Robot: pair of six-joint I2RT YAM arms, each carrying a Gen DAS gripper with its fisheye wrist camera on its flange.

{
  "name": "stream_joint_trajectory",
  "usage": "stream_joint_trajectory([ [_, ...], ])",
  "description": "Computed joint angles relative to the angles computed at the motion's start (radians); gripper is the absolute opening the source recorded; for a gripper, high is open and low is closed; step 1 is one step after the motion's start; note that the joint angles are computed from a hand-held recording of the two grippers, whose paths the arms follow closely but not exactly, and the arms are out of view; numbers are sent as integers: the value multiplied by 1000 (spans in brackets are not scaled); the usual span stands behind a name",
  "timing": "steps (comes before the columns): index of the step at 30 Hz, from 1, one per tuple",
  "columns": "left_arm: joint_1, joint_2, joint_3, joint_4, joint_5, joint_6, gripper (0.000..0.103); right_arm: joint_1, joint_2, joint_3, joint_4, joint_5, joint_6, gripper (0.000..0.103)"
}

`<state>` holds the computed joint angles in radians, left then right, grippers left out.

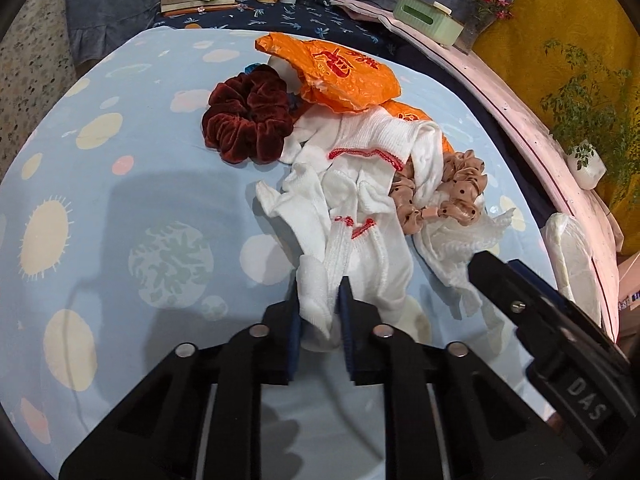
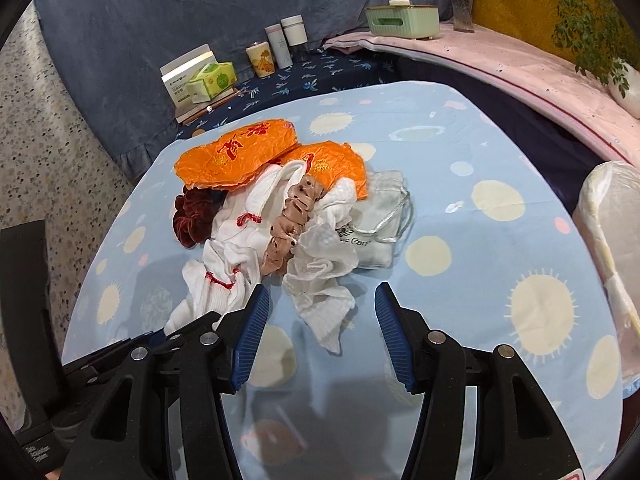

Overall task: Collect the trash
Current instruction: 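Grasp the white glove with the left tool while the right grasps white tissue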

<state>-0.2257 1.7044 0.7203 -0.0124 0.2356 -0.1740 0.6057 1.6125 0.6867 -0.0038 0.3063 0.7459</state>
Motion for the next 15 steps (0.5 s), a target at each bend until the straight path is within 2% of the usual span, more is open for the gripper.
stream_joint_trajectory([
  [4,11,-8,0,-2,6,4,14,-20,55,21,28,-28,-7,53],
  [7,20,-16,1,-8,10,6,13,-31,86,37,42,-43,-14,47],
  [10,25,-24,3,-13,9,12,13,-38,105,49,42,-59,-20,31],
  [12,27,-33,4,-20,8,9,13,-45,105,47,48,-72,-25,16],
  [15,29,-59,1,-31,8,9,13,-39,73,33,47,-61,-23,9],
])
